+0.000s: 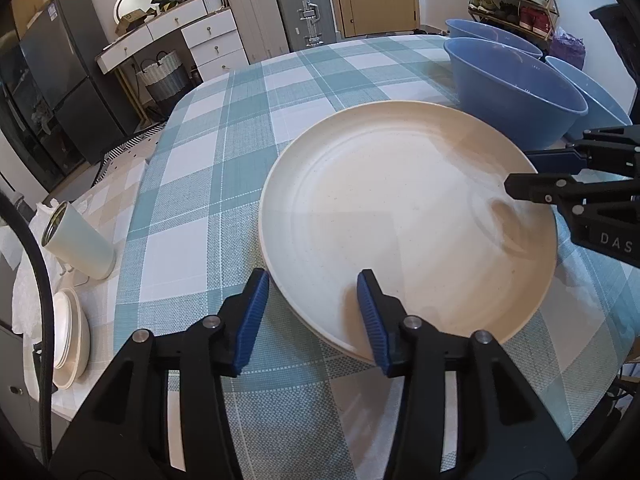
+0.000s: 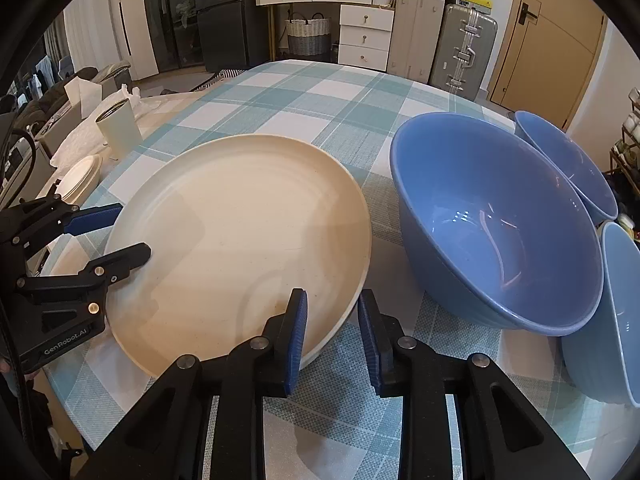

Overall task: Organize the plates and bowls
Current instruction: 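Lower the cream plate with both tools onto the plate stack, then open both tools to release the plate rim and pull back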

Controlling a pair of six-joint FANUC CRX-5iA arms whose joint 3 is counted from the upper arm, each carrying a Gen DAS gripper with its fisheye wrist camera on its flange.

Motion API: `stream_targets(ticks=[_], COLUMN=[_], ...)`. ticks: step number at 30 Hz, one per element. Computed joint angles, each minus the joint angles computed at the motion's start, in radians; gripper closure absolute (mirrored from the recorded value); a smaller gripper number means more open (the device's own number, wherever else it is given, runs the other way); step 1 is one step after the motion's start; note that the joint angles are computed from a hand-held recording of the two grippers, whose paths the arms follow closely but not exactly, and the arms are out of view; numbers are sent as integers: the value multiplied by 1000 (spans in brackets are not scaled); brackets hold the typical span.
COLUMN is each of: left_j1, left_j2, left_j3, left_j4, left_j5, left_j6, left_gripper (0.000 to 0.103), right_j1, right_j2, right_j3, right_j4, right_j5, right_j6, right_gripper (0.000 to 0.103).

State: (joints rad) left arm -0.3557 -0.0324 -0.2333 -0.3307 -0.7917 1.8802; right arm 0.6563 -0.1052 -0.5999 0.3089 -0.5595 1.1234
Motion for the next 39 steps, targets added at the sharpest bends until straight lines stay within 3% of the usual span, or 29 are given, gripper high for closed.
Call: stream_targets(ticks=[3, 5, 7, 10, 12, 18, 24, 29, 31, 39], left_j1=[26, 50, 63, 81, 93, 124, 131, 94, 79, 11], left_j2=[-12, -26, -44, -76, -93, -138, -163, -160, -158, -109], left_j3=[-24, -49, -68, -97, -112, -149, -160, -121, -109, -10], left_j4=[56, 112, 139, 180, 206, 283, 324, 264, 250, 201], left_j5=[27, 56, 78, 112, 128, 161, 174, 155, 159, 143], left_j6=[-39, -78, -94, -116, -127, -149, -138, -82, -60, -24], left_gripper=[54, 46, 33, 29, 28, 24, 20, 16, 2, 2], right_j1=[1, 3, 5, 4, 0, -17, -17, -45, -64, -175], right_j2=[-3, -8, -13, -29, -46, -103, -148, -188, -203, -245], right_j3=[-9, -14, -19, -19, -13, 8, -8, -11, -6, 50], right_j4=[11, 18, 26, 2, -38, -164, -140, -158, -180, -306], right_j5=[9, 11, 10, 14, 21, 48, 74, 89, 86, 41], right_j6=[-13, -20, -20, 6, 46, 152, 137, 154, 178, 305], right_gripper=[76, 75, 75, 68, 51, 21, 11, 3, 2, 1])
